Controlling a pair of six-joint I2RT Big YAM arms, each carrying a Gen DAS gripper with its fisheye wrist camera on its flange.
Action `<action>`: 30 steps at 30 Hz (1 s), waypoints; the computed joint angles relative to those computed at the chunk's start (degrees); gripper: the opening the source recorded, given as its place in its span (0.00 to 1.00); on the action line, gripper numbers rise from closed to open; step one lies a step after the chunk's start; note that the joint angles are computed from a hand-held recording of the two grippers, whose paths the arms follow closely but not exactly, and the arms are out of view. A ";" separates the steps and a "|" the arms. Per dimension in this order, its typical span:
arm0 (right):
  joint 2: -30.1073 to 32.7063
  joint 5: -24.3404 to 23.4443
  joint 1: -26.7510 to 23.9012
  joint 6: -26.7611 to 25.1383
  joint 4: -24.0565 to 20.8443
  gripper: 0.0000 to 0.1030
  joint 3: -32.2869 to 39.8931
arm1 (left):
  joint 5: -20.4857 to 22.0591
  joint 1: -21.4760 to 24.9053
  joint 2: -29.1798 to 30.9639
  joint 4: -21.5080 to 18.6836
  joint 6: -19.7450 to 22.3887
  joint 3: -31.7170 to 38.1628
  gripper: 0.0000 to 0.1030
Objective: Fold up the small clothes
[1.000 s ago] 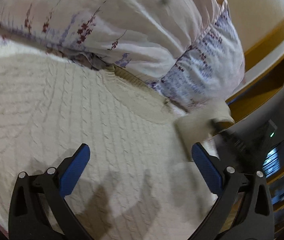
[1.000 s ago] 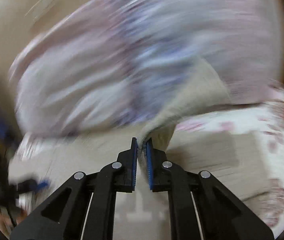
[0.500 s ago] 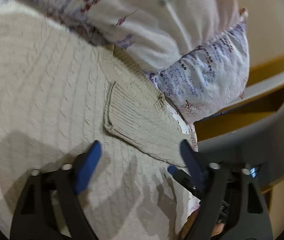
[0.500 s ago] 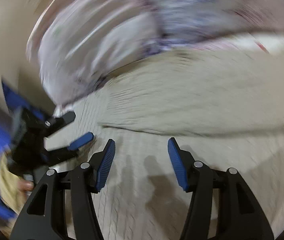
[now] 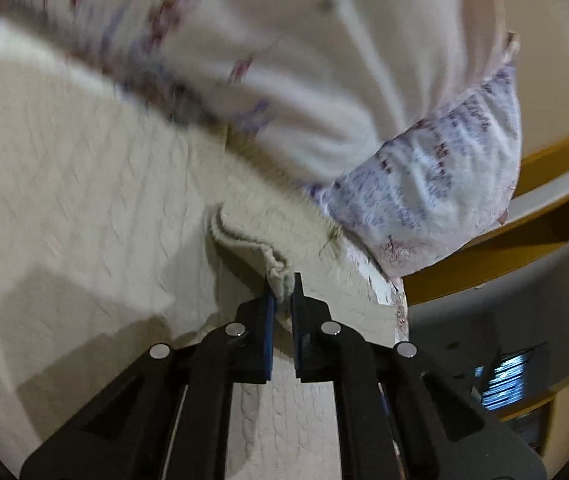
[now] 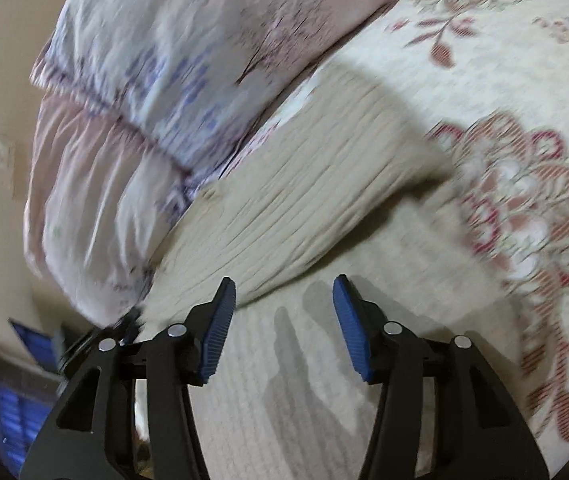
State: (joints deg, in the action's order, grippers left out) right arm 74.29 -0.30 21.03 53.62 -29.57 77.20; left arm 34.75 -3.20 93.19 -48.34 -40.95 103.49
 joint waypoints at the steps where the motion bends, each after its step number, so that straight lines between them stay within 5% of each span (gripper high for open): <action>1: -0.28 1.16 -0.33 0.47 0.12 0.48 -0.35 | -1.58 0.54 -0.56 -0.64 1.34 0.14 0.06; 4: 0.01 3.82 -1.13 1.65 -0.15 0.43 -0.32 | -4.99 1.51 -0.76 -3.35 4.44 0.83 0.06; 8: 1.85 9.15 -0.98 0.03 -3.45 0.08 1.91 | -7.34 1.97 -0.42 -6.54 6.60 0.37 0.07; 14: 3.17 15.83 1.13 -4.31 -9.64 0.09 4.95 | -9.67 1.54 -0.85 -8.53 8.36 -0.93 0.13; 17: 2.96 16.99 2.15 -5.61 -13.08 0.32 6.40 | -6.35 2.69 -2.51 -7.23 7.75 -2.50 0.44; 19: 2.14 18.95 3.80 -8.24 -13.67 0.33 6.80 | -4.72 4.28 -5.48 -5.31 7.75 -5.31 0.62; 22: 3.78 20.52 7.06 -15.36 -13.59 0.33 10.43 | -1.62 7.12 -9.99 -2.29 6.81 -9.81 0.67; 30: 19.97 11.94 13.41 -35.02 -14.91 0.33 27.06 | -2.65 18.27 -19.90 -1.68 3.42 -17.87 0.67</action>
State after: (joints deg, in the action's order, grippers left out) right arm 94.26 11.64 34.44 18.61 -44.48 104.26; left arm 32.10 15.07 73.29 -50.03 -37.53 85.62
